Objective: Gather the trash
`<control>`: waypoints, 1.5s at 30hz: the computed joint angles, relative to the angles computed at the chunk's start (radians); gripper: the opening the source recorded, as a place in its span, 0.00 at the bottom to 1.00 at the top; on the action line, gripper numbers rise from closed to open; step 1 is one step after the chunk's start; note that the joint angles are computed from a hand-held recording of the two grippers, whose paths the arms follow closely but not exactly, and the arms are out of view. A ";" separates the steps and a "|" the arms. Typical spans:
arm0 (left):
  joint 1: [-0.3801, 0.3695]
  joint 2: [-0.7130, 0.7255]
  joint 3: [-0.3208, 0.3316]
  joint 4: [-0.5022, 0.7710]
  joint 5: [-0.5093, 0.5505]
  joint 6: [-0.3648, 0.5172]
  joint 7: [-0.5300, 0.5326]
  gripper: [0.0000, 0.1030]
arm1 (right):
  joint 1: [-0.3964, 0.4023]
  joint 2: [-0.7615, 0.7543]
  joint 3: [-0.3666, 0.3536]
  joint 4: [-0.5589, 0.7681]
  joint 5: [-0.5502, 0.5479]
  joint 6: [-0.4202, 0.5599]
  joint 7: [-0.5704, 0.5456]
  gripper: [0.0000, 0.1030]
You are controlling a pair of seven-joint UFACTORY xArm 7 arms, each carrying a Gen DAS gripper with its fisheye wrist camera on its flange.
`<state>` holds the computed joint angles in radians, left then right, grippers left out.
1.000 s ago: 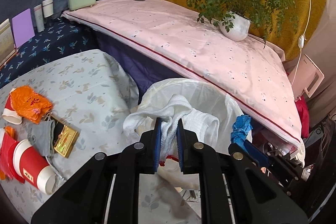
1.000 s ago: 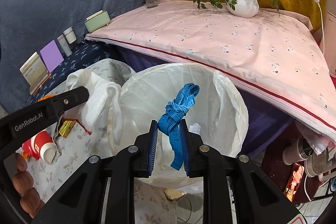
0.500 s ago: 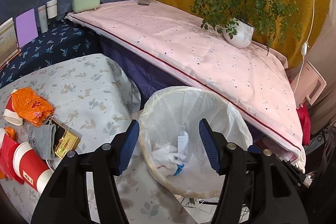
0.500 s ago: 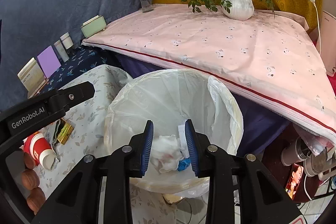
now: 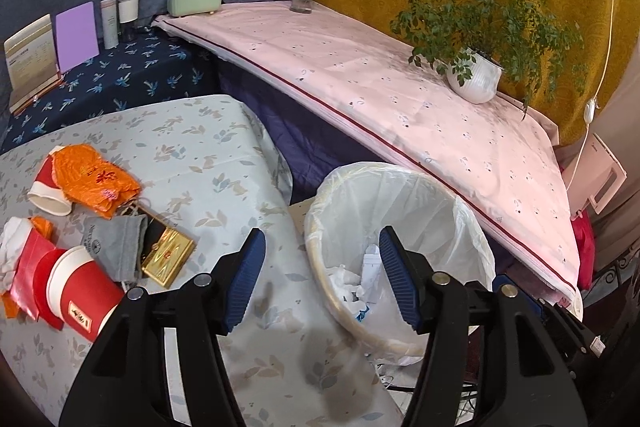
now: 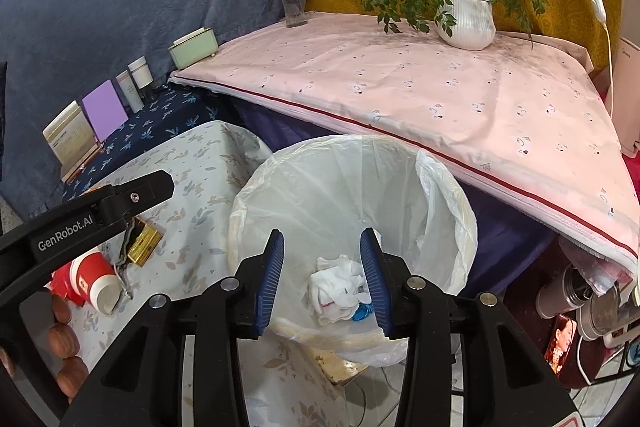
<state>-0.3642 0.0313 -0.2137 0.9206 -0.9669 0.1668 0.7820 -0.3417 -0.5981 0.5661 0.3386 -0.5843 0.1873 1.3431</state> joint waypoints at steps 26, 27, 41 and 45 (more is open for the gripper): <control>0.086 -0.115 0.156 -0.140 -0.139 0.016 0.137 0.61 | 0.096 0.225 0.086 0.230 -0.266 0.096 0.229 0.45; 0.095 -0.116 0.163 -0.146 -0.137 0.013 0.138 0.61 | 0.102 0.243 0.087 0.244 -0.287 0.099 0.244 0.45; 0.220 -0.092 0.233 -0.156 -0.124 -0.008 0.146 0.68 | 0.240 0.468 0.047 0.417 -0.503 0.167 0.377 0.46; 0.263 -0.074 0.238 -0.145 -0.121 -0.006 0.152 0.68 | 0.295 0.533 0.020 0.467 -0.540 0.180 0.396 0.47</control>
